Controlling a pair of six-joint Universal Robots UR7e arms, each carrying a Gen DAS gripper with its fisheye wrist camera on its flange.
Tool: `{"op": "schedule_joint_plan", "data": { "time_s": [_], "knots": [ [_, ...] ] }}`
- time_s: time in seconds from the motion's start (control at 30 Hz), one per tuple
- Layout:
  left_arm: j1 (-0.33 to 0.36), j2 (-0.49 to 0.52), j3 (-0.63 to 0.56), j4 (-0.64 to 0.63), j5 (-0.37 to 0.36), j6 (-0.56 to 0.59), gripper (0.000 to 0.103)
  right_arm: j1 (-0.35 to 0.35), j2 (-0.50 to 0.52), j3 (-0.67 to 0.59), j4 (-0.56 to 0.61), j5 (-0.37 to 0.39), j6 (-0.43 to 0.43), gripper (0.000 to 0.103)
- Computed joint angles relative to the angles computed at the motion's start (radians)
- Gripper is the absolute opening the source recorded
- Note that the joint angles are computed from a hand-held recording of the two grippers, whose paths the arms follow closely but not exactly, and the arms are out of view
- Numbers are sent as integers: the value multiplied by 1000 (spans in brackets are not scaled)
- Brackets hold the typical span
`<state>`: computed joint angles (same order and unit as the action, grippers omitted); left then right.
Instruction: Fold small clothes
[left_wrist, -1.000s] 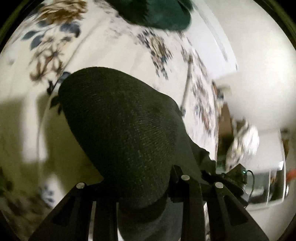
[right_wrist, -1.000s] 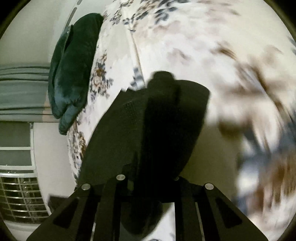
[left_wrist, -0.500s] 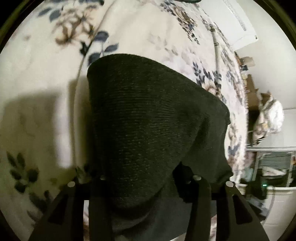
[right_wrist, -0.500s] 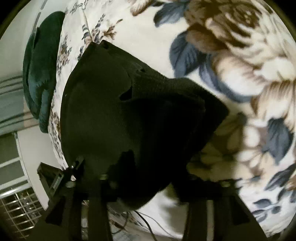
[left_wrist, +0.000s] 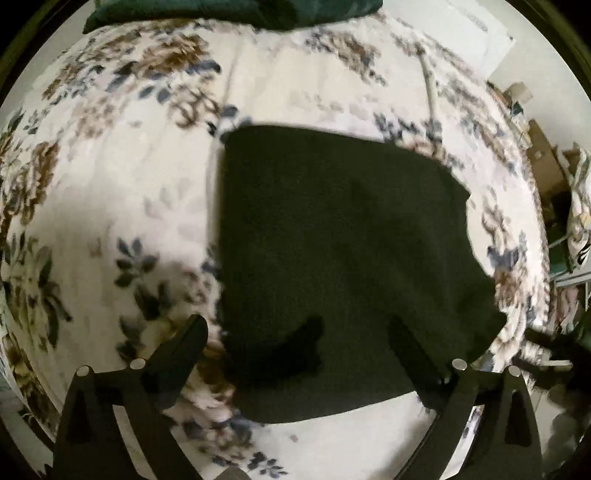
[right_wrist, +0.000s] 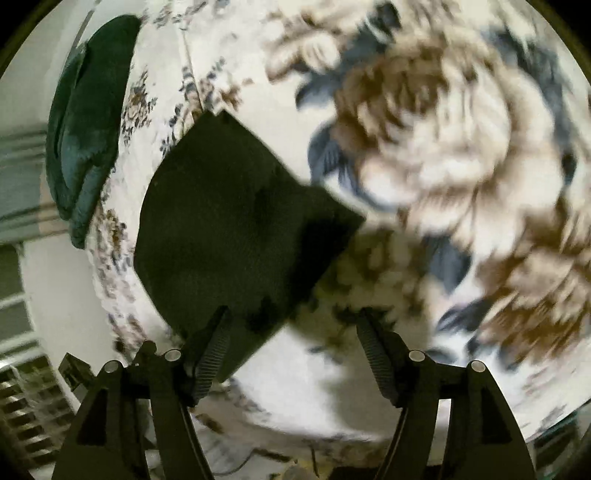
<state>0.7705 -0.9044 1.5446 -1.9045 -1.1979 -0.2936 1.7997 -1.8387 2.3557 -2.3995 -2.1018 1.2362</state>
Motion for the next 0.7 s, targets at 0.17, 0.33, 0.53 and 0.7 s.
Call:
{"op": "schedule_joint_plan", "data": {
  "time_s": [0.17,0.33,0.53,0.7],
  "knots": [
    [-3,69,53,-58,64,-6,103,-72,68,-131,140,-107,-208,72],
    [-3,79,80,-124,92,-29,103,-192,176,-211,70,-60,-486,72],
    [-4,90,77,-137,110,-66,103,-278,260,-273,31,-10,-594,72],
    [-9,112,63,-139,128,-103,103,-313,280,-282,-6,24,-618,72]
  ]
}}
